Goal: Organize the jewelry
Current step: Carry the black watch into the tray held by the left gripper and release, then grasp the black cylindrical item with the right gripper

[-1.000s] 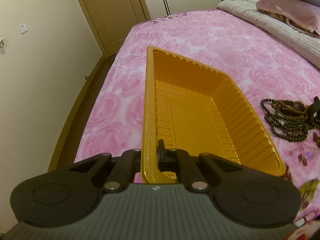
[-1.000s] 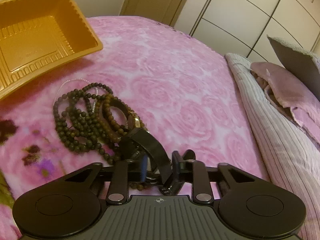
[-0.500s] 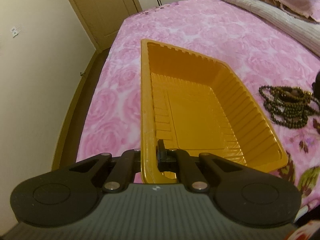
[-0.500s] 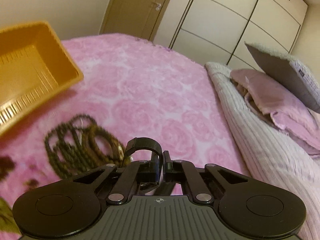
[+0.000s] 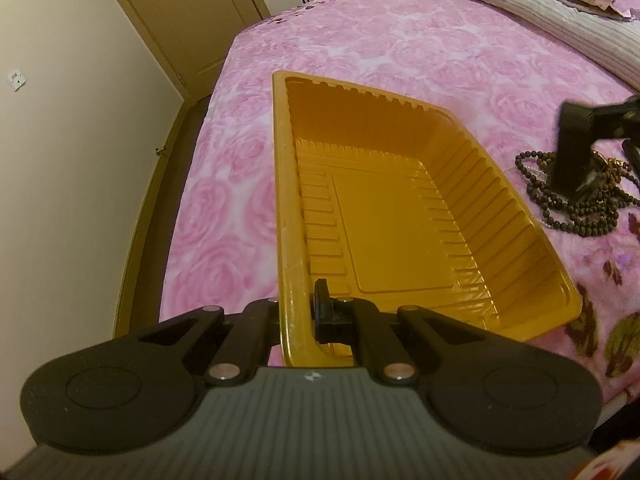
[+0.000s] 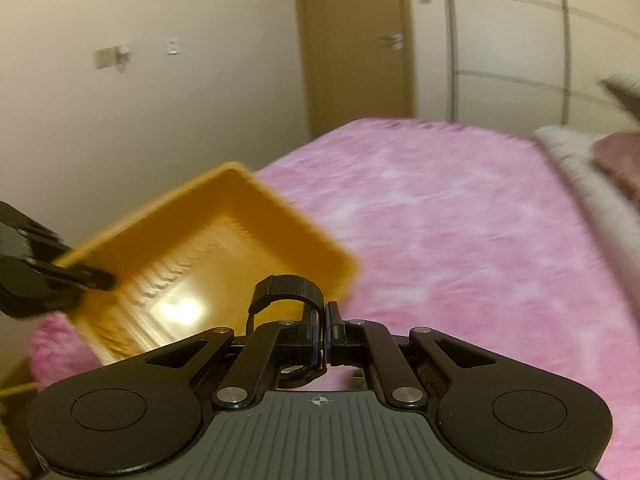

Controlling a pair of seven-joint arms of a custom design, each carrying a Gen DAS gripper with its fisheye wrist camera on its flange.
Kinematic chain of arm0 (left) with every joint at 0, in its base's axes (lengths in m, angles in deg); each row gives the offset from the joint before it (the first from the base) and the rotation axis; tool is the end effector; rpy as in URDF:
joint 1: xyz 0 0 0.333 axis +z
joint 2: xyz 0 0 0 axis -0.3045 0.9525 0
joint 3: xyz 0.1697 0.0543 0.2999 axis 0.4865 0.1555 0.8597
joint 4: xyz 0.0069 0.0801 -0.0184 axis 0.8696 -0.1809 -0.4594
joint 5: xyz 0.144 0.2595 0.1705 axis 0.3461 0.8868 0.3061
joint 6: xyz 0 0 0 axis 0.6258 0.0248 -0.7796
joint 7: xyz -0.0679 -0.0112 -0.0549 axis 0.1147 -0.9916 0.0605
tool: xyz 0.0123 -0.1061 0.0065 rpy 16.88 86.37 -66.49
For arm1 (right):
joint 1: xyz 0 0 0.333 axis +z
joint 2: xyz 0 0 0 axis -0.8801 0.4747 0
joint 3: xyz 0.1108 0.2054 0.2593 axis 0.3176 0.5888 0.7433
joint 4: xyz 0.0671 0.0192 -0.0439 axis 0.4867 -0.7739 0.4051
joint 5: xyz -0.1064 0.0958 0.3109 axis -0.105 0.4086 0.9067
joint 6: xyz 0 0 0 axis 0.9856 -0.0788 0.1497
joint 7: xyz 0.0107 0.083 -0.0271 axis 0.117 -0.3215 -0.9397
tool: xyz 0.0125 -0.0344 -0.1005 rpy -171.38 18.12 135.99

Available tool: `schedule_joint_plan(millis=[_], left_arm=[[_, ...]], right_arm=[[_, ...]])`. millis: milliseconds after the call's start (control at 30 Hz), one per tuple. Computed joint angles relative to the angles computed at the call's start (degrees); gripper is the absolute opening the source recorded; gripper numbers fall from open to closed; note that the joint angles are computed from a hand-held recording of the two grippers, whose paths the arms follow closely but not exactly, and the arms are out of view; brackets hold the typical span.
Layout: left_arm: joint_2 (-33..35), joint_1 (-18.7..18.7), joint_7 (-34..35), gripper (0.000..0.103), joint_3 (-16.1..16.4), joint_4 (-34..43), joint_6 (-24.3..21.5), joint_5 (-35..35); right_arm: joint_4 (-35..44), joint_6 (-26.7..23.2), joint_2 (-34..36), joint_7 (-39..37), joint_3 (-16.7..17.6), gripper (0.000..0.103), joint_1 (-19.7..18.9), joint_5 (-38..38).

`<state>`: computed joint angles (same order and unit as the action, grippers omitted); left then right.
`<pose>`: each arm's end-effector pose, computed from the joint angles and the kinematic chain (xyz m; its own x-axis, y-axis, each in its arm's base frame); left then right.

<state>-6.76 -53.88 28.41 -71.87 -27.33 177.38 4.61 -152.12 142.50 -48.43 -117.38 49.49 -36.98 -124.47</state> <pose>0.5111 -0.4666 0.5693 -0.6539 -0.6675 -0.3561 -0.4147 0.7099 -0.5693 0.3877 0.3175 0.5488 -0.1071 -0.9827 -0.1512 -0.5196 0.1849 -0.8342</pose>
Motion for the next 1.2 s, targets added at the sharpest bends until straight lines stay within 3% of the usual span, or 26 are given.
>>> schedule_joint_plan(millis=[133, 400, 467, 533, 567, 600, 633, 700, 800, 1033, 1200], left_arm=[[0.03, -0.02, 0.32, 0.003, -0.01, 0.05, 0.1, 0.08], [-0.01, 0.14, 0.49, 0.003, 0.06, -0.4, 0.95, 0.0], [-0.09, 0.15, 0.48, 0.003, 0.08, -0.53, 1.06, -0.03], [-0.12, 0.51, 1.1, 0.003, -0.27, -0.66, 1.23, -0.68], [-0.18, 0.14, 0.54, 0.003, 0.15, -0.81, 1.43, 0.02], [-0.07, 0.07, 0.55, 0.003, 0.17, -0.64, 1.19, 0.07], [0.0, 0.02, 0.42, 0.003, 0.2, -0.53, 1.24, 0.12], [0.0, 0.11, 0.56, 0.003, 0.12, -0.53, 1.28, -0.05], [-0.14, 0.16, 0.65, 0.003, 0.1, -0.8, 1.48, -0.08], [-0.22, 0.2, 0.51, 0.003, 0.18, -1.1, 1.91, -0.06], [-0.3, 0.18, 0.35, 0.003, 0.23, -1.26, 2.08, 0.05]], right_arm=[[3.71, 5.99, 5.17, -2.99, -1.43, 0.004, 0.0, 2.67], [5.59, 10.66, 9.89, -6.15, -4.06, 0.004, 1.7, 8.11], [5.41, 12.83, 10.31, -2.89, -4.75, 0.01, 1.99, 5.63], [4.59, 14.76, 9.75, 1.55, -5.27, 0.029, 2.24, 1.67], [4.4, 13.93, 9.29, 3.76, -5.25, 0.037, 2.47, -0.48], [4.1, 12.59, 8.64, 6.18, -5.06, 0.054, 2.69, -2.67], [3.77, 11.54, 7.93, 8.56, -4.82, 0.059, 2.74, -4.58], [2.32, 9.49, 6.03, 13.24, -4.16, 0.059, 2.59, -7.94], [-1.22, 3.41, 2.51, 14.13, -2.33, 0.059, 2.58, -5.94], [-11.91, -15.28, -6.18, 14.94, 3.33, 0.059, 3.73, 8.29], [-16.9, -26.01, -10.52, 17.23, 5.5, 0.059, 4.02, 16.0]])
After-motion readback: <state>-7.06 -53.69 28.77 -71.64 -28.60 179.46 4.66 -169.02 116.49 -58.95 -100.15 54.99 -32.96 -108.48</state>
